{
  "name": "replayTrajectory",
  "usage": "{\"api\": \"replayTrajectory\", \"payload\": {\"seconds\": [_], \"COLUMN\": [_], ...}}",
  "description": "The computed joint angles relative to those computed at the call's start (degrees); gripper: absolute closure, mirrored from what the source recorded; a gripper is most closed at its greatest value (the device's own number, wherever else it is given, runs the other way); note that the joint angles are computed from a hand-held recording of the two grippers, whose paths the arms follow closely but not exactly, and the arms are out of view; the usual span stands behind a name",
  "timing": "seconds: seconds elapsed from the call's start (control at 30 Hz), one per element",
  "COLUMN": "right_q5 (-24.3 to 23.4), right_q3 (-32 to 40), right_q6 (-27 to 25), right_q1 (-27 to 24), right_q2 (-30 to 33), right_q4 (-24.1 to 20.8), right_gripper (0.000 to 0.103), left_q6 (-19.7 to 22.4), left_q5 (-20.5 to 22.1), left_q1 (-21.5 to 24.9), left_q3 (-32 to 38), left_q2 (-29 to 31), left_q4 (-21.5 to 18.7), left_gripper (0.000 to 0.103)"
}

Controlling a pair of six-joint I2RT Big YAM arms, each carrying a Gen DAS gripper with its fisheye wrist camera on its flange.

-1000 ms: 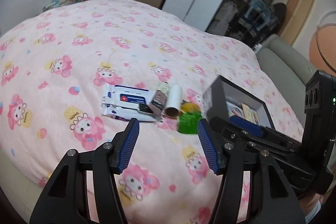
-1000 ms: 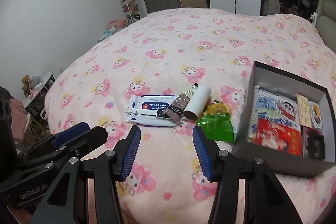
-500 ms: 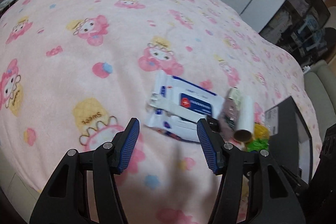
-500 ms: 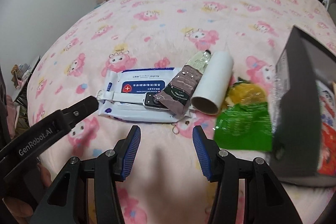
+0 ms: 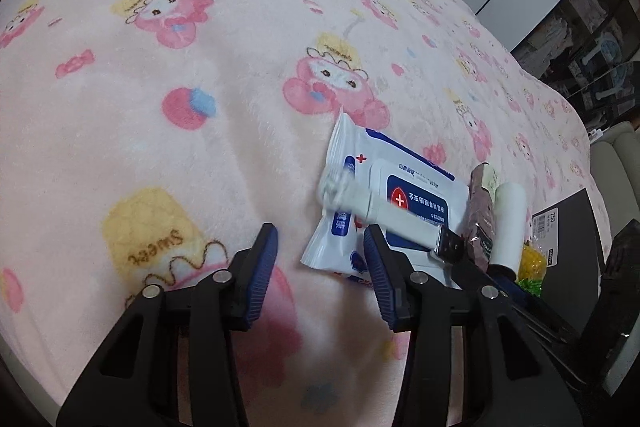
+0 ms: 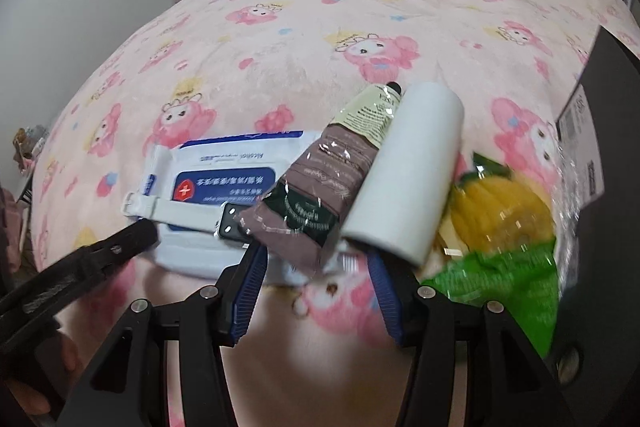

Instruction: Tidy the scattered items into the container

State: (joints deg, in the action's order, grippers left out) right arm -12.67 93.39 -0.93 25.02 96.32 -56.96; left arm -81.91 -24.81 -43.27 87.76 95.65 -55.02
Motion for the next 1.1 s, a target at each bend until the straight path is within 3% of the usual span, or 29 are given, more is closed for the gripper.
{"api": "replayTrajectory", "payload": {"seconds": [0.13,0.27,0.4,0.47,0.53,0.7,0.73,0.8,0.87,0.9,1.0,1.1], "right_q5": [-0.45,-1.52,-6.09,-9.77,-9.35,-8.31,-8.61,-7.95,-5.64,-4.75,-5.44,-5.7], "right_q3": [-1.09,-1.6,-2.74,-3.25,-4.72,-5.52,-5.65,-6.26,-5.85,-5.45,-4.19,-3.48], "right_q6": [-1.31,-3.31,-1.87,-1.44,-3.18,-2.98,-2.75,-2.82,-2.85,-2.46,0.16,0.74], "right_q1": [0.05,-0.07,-1.84,-2.43,-1.86,-1.54,-1.74,-1.91,-1.86,-1.98,-2.78,-2.74], "right_q2": [-0.2,-0.93,-2.77,-4.1,-6.52,-8.41,-8.54,-8.84,-8.02,-7.47,-5.49,-4.11], "right_q4": [2.75,1.36,0.38,-0.33,0.5,-2.11,-2.65,-2.9,-3.4,-3.76,-3.99,-3.45], "right_gripper": [0.058,0.084,0.097,0.098,0.098,0.097,0.097,0.094,0.086,0.077,0.068,0.068], "left_q6": [1.79,3.32,3.48,3.31,3.07,0.75,0.08,-2.05,-4.29,-5.3,-8.15,-6.77], "left_q5": [0.37,-1.58,-0.98,-1.31,-1.63,-3.36,-4.13,-5.58,-3.54,-1.62,1.0,0.87], "left_q1": [-0.16,-1.19,-2.35,-3.65,-4.5,-7.7,-8.28,-9.04,-8.18,-7.37,-6.25,-5.75], "left_q3": [-0.09,2.06,-0.08,0.13,1.7,1.03,1.28,1.21,-2.04,-4.45,-8.82,-7.87], "left_q2": [0.03,0.84,-1.19,-1.47,-0.79,-2.24,-2.12,-2.34,-4.13,-5.27,-7.09,-6.12], "left_q4": [1.69,-1.03,2.48,2.18,0.41,1.39,0.63,-1.73,1.38,4.32,10.23,9.96], "left_gripper": [0.081,0.086,0.089,0.089,0.089,0.094,0.099,0.098,0.089,0.074,0.071,0.071]}}
